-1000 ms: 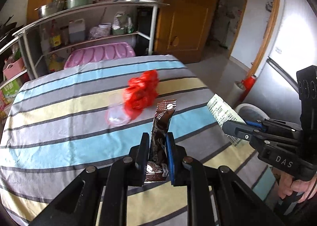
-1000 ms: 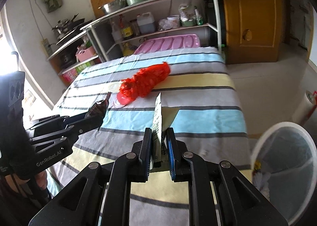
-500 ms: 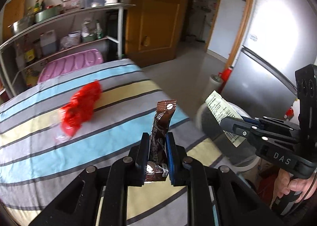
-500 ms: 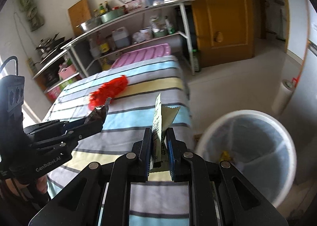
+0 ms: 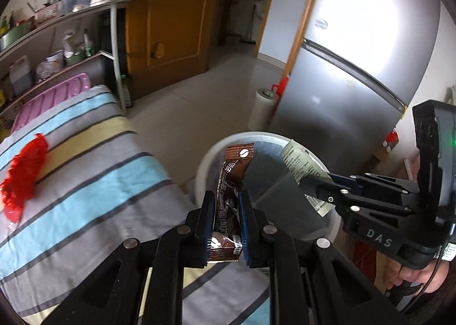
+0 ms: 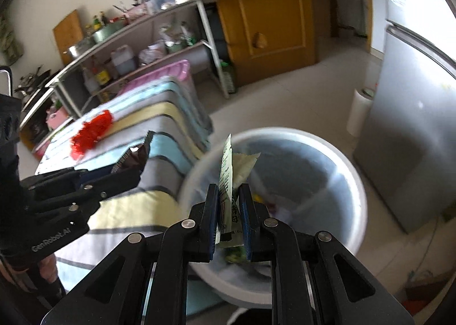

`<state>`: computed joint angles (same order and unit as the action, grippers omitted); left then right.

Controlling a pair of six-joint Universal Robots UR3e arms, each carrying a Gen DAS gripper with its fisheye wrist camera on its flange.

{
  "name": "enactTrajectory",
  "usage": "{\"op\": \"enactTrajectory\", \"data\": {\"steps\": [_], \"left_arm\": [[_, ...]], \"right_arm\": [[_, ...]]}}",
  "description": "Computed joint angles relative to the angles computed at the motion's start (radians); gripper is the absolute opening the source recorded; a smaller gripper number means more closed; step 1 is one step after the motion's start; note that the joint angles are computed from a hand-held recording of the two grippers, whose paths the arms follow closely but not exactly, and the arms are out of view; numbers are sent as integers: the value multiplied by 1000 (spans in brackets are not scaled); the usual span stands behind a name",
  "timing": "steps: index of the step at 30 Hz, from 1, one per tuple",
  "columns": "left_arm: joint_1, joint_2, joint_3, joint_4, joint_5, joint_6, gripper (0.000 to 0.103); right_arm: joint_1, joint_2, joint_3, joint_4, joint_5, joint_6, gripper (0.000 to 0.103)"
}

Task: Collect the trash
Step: 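Carry the wrapper and receipt over the bin and open both tools to drop them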

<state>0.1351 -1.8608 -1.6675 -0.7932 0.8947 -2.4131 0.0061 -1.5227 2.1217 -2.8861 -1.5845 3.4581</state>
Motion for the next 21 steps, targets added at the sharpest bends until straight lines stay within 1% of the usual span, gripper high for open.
{"op": "enactTrajectory", "data": {"steps": [2, 10, 14, 15, 17, 20, 21], "left_arm": [[-25, -12, 6, 1, 14, -13, 18], [-102, -54, 17, 45, 74, -54, 18], [-115, -76, 44, 27, 92, -64, 19], [-115, -77, 43, 28, 93, -63, 20], [-117, -79, 41, 27, 95, -66, 35], [-112, -80, 43, 21, 91, -70, 36], [-111, -79, 41, 25, 93, -75, 37]], "right_arm": [[-29, -13, 29, 5, 18, -7, 15], [-90, -2, 72, 1, 29, -22, 15], [-80, 19, 60, 24, -1, -30, 16], [-85, 18, 67, 22, -1, -37, 17], [-85, 25, 65, 26, 0, -37, 17], [-84, 30, 62, 30, 1, -36, 19], [-81, 31, 61, 30, -5, -33, 22]]}}
